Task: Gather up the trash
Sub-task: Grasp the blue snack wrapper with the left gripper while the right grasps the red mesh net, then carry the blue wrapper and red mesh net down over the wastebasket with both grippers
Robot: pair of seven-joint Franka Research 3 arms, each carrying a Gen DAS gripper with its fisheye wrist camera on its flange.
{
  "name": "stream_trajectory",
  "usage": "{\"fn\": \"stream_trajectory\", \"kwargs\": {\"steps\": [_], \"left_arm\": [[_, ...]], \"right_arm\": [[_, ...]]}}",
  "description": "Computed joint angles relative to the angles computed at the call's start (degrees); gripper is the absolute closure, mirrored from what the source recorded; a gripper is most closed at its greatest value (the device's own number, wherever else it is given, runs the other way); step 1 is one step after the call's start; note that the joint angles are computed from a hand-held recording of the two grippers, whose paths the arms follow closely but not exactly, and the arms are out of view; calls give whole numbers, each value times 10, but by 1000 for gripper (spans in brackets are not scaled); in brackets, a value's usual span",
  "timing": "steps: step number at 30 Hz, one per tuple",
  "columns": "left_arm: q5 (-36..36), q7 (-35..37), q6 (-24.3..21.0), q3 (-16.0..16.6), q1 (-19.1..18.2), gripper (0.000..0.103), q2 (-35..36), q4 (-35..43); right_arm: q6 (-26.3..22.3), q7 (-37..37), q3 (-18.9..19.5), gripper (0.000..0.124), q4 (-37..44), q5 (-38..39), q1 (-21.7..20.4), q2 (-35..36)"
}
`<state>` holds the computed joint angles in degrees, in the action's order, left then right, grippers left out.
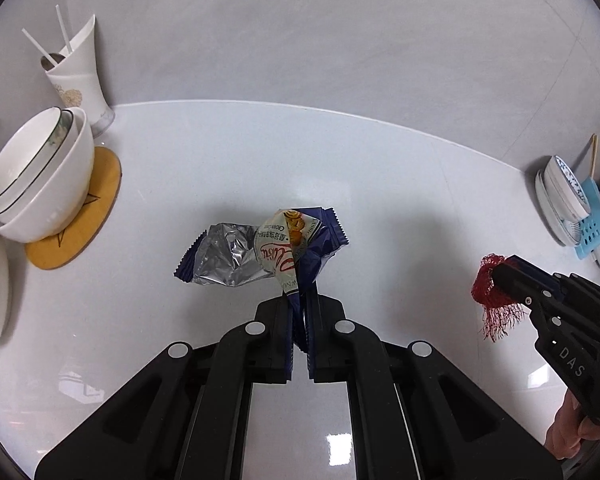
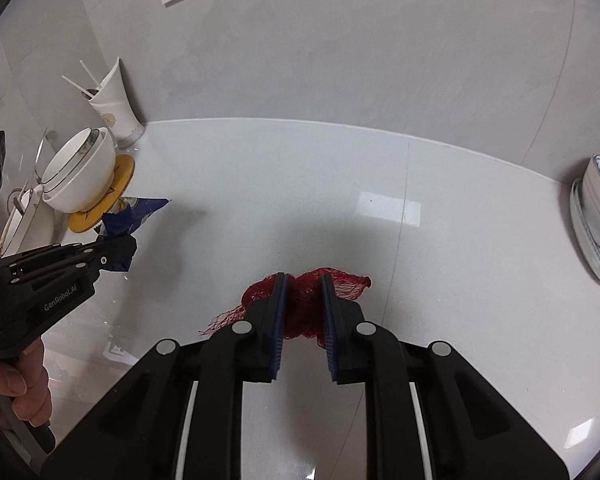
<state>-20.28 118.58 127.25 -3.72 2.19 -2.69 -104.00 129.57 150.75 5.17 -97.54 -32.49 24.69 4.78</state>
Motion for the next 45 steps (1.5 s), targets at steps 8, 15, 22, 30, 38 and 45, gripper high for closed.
{"fn": "stream_trajectory", "kwargs": {"steps": [8, 15, 22, 30, 38, 45], "left_arm": [[-12, 12, -15, 12, -3, 99, -42, -26], [-12, 17, -28, 25, -10, 99, -83, -57], [-11, 19, -34, 40, -21, 99, -127, -90], [0, 11, -39, 52, -35, 99, -177, -128], [9, -1, -44, 63, -50, 99, -230, -168], [15, -14, -47, 77, -61, 99, -276, -200]], "right_arm": [[-16, 12, 12, 108, -11, -14, 7, -26], [-25, 26, 28, 108, -24, -25, 5, -54], [-37, 39, 50, 108, -47, -34, -1, -87], [-42, 45, 73, 108, -86, -30, -10, -130], [-43, 51, 98, 108, -121, -24, -19, -172], [-49, 47, 122, 107, -142, -21, -22, -196]]}}
